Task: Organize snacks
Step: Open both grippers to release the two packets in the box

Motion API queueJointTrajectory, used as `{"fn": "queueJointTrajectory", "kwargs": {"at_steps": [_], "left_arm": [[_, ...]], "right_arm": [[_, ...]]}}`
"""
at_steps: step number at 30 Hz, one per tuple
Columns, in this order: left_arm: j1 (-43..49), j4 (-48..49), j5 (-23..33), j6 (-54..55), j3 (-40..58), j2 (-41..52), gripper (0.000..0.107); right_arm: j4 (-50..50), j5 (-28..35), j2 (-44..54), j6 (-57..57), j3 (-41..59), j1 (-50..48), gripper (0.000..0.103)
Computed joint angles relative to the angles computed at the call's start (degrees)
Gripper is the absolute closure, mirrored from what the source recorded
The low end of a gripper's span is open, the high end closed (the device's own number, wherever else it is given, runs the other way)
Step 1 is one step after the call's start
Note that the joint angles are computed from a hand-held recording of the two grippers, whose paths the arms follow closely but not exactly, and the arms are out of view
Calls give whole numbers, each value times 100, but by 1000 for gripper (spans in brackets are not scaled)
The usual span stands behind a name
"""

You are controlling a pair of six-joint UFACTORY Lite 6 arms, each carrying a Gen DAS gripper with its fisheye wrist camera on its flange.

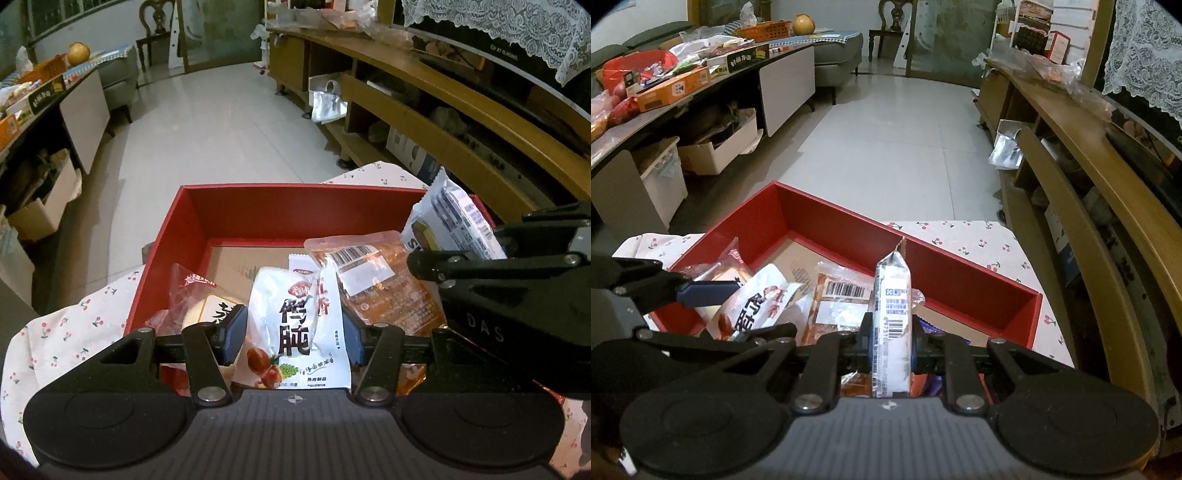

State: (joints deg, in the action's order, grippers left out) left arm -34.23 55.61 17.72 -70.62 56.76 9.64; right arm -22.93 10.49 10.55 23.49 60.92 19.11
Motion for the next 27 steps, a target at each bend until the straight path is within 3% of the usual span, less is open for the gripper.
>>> {"fn": "queueJointTrajectory", "kwargs": {"at_steps": [10, 18, 20, 27], "left_arm": [[-21, -60, 39, 14, -4, -9, 44], [-35, 56, 76, -88, -68, -186, 35], [-40, 24, 62, -66, -80, -214, 34], [-103, 48, 94, -110, -145, -321, 31]], "right_arm": [[-757, -18, -72, 739, -87, 26, 67], [-1689, -35, -251, 1611, -168, 76, 51], [-2322, -11, -298, 2218, -214, 120, 47], [-2840, 13, -451, 2690, -311, 198, 45]]}}
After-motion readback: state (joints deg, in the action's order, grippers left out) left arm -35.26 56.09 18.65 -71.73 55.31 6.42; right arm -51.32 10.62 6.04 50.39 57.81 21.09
